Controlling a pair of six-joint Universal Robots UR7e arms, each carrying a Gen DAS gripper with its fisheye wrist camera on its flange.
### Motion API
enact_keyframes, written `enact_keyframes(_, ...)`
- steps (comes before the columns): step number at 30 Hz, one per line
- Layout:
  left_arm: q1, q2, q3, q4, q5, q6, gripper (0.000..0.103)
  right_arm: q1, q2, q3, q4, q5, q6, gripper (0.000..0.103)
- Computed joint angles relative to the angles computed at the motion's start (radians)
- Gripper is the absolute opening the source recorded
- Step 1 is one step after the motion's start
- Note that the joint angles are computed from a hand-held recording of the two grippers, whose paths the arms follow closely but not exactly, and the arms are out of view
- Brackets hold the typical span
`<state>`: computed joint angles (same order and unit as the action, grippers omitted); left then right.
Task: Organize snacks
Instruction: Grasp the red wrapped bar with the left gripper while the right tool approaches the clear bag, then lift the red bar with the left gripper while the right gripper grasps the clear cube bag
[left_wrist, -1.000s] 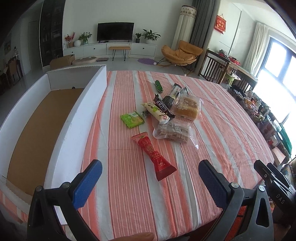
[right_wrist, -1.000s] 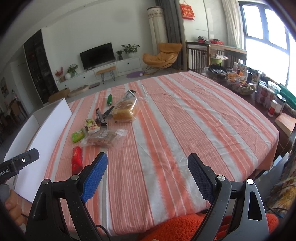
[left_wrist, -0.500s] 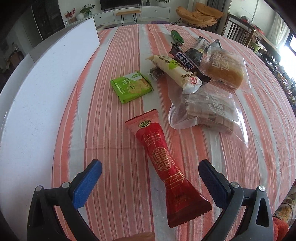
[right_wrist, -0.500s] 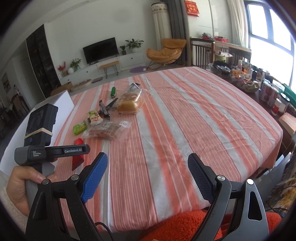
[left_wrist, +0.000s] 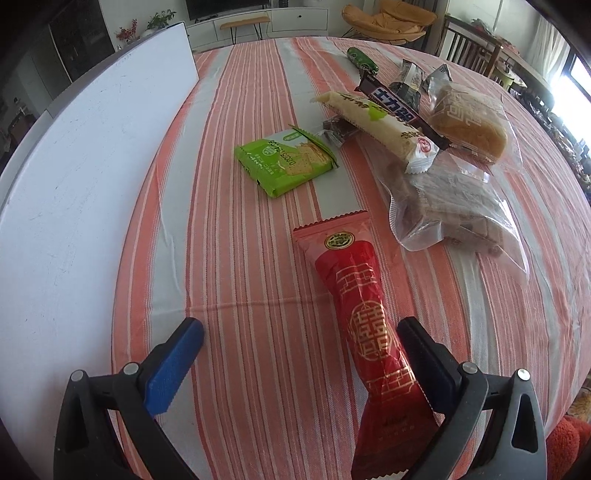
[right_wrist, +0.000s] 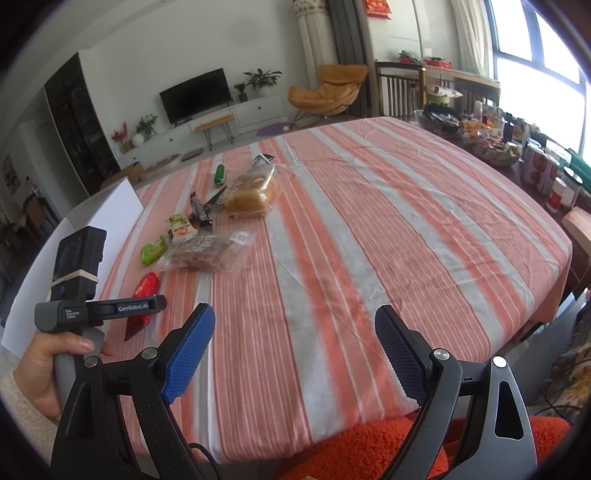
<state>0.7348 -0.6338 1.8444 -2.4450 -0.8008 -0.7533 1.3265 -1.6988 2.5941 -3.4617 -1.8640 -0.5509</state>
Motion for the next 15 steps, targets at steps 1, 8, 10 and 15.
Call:
enact_keyframes(1, 0.006, -0.001, -0.024, 0.041, -0.017, 0.005, 0.103, 0.000, 0.001, 0.002, -0.003, -0.001, -0.003, 0.091)
enact_keyframes(8, -0.032, -0.020, 0.059, -0.146, 0.006, 0.141, 0.020, -0.023, 0.014, -0.014, 0.055, 0.018, 0.007, 0.091)
enact_keyframes(10, -0.038, -0.031, 0.096, -0.207, 0.004, 0.165, 0.018, -0.020, 0.023, -0.045, 0.140, 0.028, 0.008, 0.091)
enact_keyframes(15, -0.049, -0.086, 0.199, -0.333, -0.049, 0.210, 0.017, 0.044, 0.146, -0.259, 0.518, 0.036, -0.081, 0.091)
